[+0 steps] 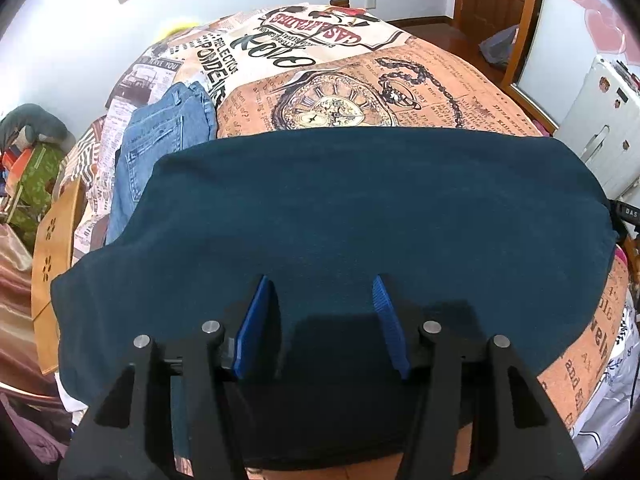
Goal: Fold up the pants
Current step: 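Open the left gripper over the pants while the right gripper grasps the pants leg end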
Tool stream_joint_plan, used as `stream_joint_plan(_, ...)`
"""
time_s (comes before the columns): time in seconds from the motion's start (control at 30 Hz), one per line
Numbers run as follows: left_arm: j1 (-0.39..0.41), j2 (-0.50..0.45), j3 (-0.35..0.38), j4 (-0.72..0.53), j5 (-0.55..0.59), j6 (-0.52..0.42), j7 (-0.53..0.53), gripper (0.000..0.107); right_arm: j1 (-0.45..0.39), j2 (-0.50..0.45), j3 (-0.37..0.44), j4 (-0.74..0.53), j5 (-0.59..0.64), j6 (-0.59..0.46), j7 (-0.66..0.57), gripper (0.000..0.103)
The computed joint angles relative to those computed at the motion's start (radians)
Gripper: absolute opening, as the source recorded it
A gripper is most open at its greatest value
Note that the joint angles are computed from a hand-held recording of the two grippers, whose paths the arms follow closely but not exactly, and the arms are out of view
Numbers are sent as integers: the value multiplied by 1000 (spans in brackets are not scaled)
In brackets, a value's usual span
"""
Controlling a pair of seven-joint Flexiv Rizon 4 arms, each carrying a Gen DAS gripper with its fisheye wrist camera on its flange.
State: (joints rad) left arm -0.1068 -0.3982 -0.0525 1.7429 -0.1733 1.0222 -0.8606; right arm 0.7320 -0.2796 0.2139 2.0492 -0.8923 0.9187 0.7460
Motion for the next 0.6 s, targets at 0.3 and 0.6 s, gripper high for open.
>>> stream_joint_plan(0.3,-13,-15,3,-1,20,47,-30,55,-43,37,4,25,20,-37,-60,46)
stream_joint_plan(0.6,-15,-19,3,1,18,63,-47,59,-81,-16,-123,131,-342,312,349,32)
